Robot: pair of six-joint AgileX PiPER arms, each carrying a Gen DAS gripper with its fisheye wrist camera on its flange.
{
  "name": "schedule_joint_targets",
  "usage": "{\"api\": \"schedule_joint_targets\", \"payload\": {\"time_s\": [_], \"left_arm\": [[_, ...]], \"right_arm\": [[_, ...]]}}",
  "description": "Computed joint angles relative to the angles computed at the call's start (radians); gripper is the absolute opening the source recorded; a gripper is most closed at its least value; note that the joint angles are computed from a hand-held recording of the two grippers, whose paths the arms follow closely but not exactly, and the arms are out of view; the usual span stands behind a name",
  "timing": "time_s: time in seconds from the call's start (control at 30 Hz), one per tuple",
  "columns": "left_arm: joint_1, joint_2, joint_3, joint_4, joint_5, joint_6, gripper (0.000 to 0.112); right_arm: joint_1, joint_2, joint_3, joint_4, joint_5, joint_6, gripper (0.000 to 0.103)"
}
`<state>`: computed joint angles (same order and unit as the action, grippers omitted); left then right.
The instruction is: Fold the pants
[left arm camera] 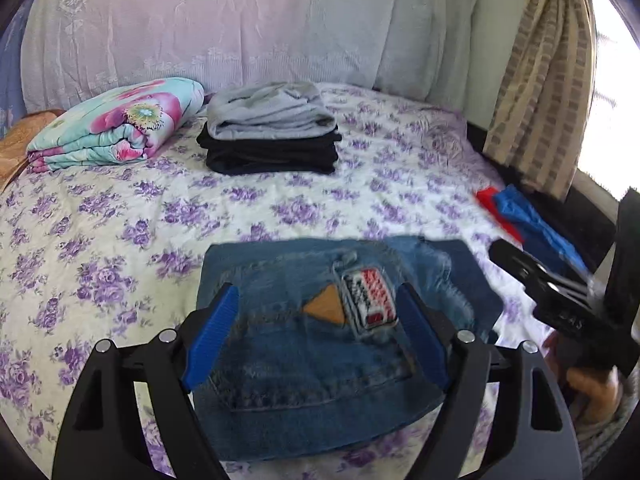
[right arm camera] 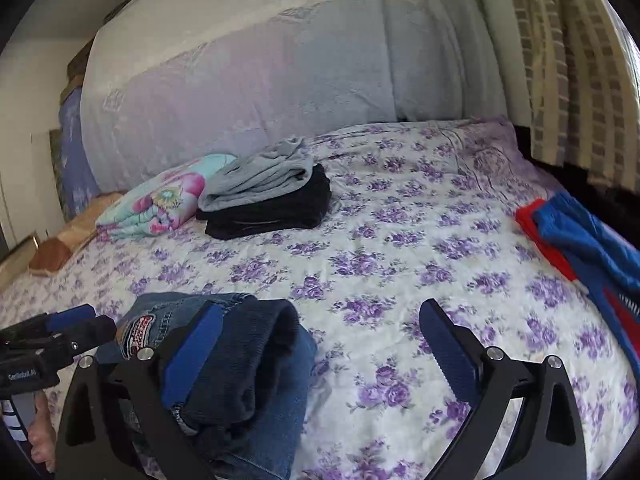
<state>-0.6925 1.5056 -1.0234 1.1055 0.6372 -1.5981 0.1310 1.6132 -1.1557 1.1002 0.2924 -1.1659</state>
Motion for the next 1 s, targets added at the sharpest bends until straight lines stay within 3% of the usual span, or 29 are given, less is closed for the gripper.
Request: {"api": "schedule_joint_targets", "payload": {"time_s": [0.07,0.1,0.17,0.23,0.4,0.47,0.57,0.67,0.7,0.73,0.83,0.87,0.9,1.0], "left_arm": [[-0.023,0.067,-0.015,-0.004,0.053,0.044,0.081],[-0.035,0.102,-0.009,0.028,0.077,0.024,0.087],[-0.040,0.134,0.044,0.132,0.062,-0.104,0.089],[-0.009,0.104,0.064,0.127,0.003,-0.117,0.089],[0.031,-0.021,0.157,0.156,-0.101,-0.221,0.088],[0.026,-0.062,0.174,0.143,-0.093,-0.226,0.088],[-0.008,-0.068,0.168,0.121,-0.064,-0.180,0.088],[-0.040,-0.025,0.153,0.103,-0.034,-0.148,0.090],[-0.056,-0.005,0.147,0.106,-0.001,-0.148,0.096],[-0.062,0.032,0.129,0.088,0.031,-0.122,0.097],[-0.069,0.057,0.148,0.171,0.030,-0.207,0.099],[-0.068,0.053,0.143,0.158,0.029,-0.193,0.099],[-0.064,0.048,0.144,0.150,0.022,-0.189,0.099],[-0.051,0.006,0.170,0.150,-0.007,-0.224,0.099]], "right_arm": [[0.040,0.082,-0.014,-0.168,-0.034,0.105,0.099],[0.028,0.116,-0.031,-0.197,0.001,0.144,0.099],[-0.045,0.171,-0.092,-0.134,0.175,0.147,0.099],[-0.077,0.197,-0.126,-0.119,0.263,0.173,0.099],[-0.032,0.061,-0.026,-0.017,0.106,0.058,0.099],[-0.019,0.024,-0.046,-0.007,0.112,0.044,0.099],[0.048,0.014,-0.086,-0.138,0.112,0.135,0.099],[0.144,0.025,-0.034,-0.321,-0.001,0.228,0.099],[0.152,0.056,-0.020,-0.366,-0.010,0.235,0.099],[0.139,0.104,-0.030,-0.371,0.021,0.265,0.099],[0.032,0.216,-0.146,-0.226,0.262,0.279,0.099],[0.022,0.218,-0.158,-0.228,0.292,0.289,0.099],[0.027,0.198,-0.144,-0.231,0.282,0.278,0.099],[0.081,0.080,-0.045,-0.179,0.106,0.166,0.099]]}}
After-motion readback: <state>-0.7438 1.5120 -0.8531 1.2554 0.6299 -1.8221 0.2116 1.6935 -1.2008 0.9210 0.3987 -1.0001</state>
